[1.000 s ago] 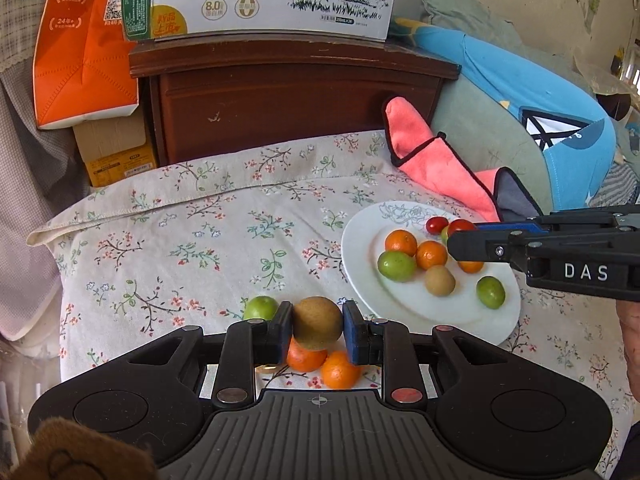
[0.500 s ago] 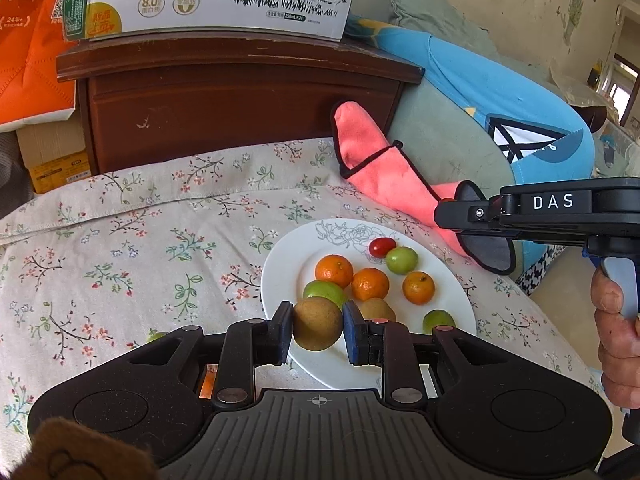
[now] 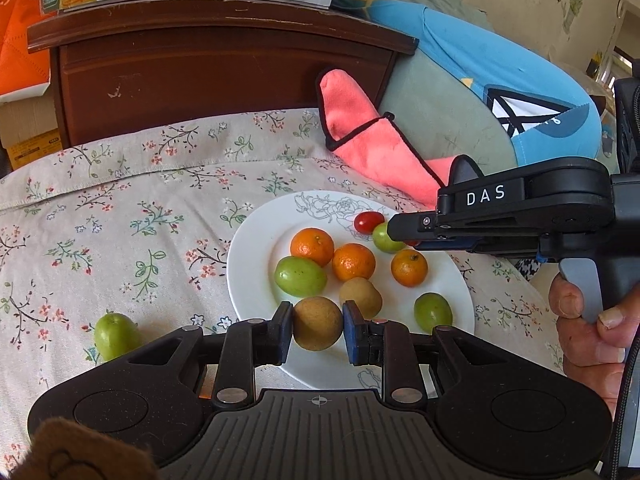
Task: Organize fruits
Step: 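Lower the kiwi onto the plate with the left tool while the right tool places the tomato, then grasp a green jujube with the left tool while the right tool grasps a mandarin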
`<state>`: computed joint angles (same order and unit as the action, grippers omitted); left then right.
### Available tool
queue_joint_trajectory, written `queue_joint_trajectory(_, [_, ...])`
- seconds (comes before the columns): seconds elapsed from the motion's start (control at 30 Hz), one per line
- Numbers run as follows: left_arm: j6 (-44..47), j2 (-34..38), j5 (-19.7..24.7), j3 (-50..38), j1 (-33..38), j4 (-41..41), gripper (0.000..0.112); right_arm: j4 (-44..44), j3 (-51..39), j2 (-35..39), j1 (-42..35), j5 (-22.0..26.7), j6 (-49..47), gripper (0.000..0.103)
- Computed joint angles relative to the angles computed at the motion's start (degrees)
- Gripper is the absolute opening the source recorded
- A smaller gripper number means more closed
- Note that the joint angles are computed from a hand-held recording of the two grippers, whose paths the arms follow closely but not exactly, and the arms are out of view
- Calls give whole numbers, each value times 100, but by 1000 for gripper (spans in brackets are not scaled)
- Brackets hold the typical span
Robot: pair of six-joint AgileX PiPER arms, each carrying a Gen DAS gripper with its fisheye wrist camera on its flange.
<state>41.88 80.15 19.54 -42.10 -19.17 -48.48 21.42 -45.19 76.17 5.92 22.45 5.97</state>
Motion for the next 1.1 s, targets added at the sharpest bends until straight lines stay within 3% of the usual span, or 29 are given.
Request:
queue_joint_trajectory(0.43, [23,59,-43,-11,-80,-125,27,738,0,475,-8,-406,-315,24])
queue_joint_trajectory(0.5, [-18,10,-29,-13,-80,-98,35,620,6,420,33,-422,-191,24])
queue_joint_trajectory(0.57, [-280,-90,-129,21,-118,110,63,751,2,365,37,-395,-333,29])
queue_joint_trajectory(0.6, [-442,-159,-219,57,-152,241,68,742,12,338,52,-403,-310,31])
queue_joint_trajectory(0.7, [-1152,-264,-276,19,-234,952,78,460,-45,269,129,-398,-16,40])
queue_joint_trajectory(0.77, [-1953,-309,-272,-19,-308,1711,93,-309,-104,213,255,-373,755,51])
queue_joint_trajectory(0.87, [-2748,-371,-202,-37,-348,2469,95,-1238,-117,104,384,-331,1744,64])
queue_joint_trajectory(1.1, [-5066,-511,209,-141,-673,4831,98,-2480,-116,-254,573,123,3153,78])
